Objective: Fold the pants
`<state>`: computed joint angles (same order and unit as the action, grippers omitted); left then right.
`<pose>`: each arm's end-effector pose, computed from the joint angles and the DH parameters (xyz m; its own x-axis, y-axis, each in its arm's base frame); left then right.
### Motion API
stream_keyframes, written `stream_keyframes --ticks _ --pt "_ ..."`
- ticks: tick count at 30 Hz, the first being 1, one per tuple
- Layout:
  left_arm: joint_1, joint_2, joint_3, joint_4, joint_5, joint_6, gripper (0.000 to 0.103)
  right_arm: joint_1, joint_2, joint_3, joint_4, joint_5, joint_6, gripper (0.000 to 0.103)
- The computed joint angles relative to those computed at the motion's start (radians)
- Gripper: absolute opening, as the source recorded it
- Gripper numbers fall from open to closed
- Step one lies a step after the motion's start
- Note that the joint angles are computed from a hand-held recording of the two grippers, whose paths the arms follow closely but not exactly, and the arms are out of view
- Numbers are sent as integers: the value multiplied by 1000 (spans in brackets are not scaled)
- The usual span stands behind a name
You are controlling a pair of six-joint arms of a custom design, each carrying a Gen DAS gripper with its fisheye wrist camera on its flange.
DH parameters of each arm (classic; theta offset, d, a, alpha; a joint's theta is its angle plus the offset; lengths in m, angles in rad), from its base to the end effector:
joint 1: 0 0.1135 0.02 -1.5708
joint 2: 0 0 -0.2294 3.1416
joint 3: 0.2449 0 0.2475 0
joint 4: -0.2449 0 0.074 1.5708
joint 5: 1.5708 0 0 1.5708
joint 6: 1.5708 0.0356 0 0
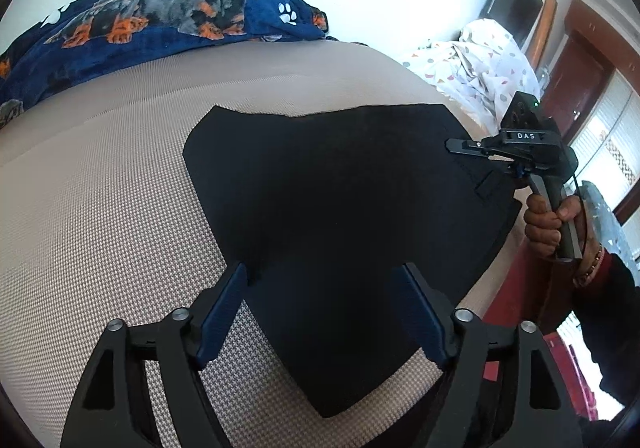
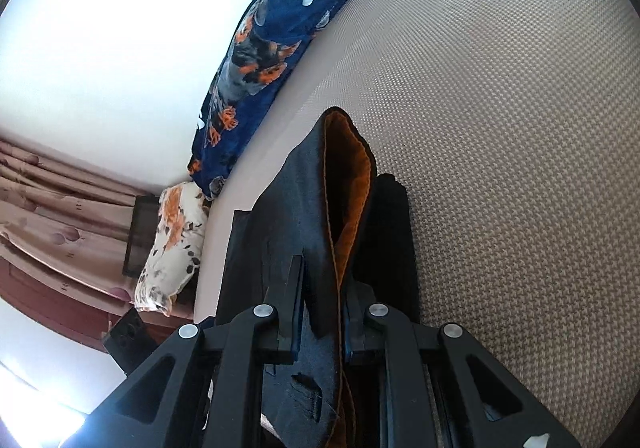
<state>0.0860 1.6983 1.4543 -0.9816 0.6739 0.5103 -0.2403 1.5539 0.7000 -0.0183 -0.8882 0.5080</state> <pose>0.3318 0.0063 0.2454 -0.7481 0.3186 -0.5821 0.5830 0.7346 -0.3471 0.2797 -0.0401 0.1274 -0.8126 0.5150 -0.2729 0.0695 0.5504 0.8320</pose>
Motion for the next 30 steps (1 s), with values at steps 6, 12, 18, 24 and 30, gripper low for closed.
stream_keyframes --ticks 6,12,18,24,30 --pt "11 41 10 -10 2 -6 79 -150 -257 -197 48 -14 84 26" --pt "27 61 9 -29 24 -5 79 -160 -524 -222 -340 38 -138 26" --pt "28 58 12 -33 18 -11 79 -58 -608 -217 -419 108 -171 26" --pt "35 65 22 -39 16 -14 79 17 -644 -137 -535 173 -212 15" --pt "55 93 48 -53 20 -22 79 34 -677 -157 -615 243 -234 11"
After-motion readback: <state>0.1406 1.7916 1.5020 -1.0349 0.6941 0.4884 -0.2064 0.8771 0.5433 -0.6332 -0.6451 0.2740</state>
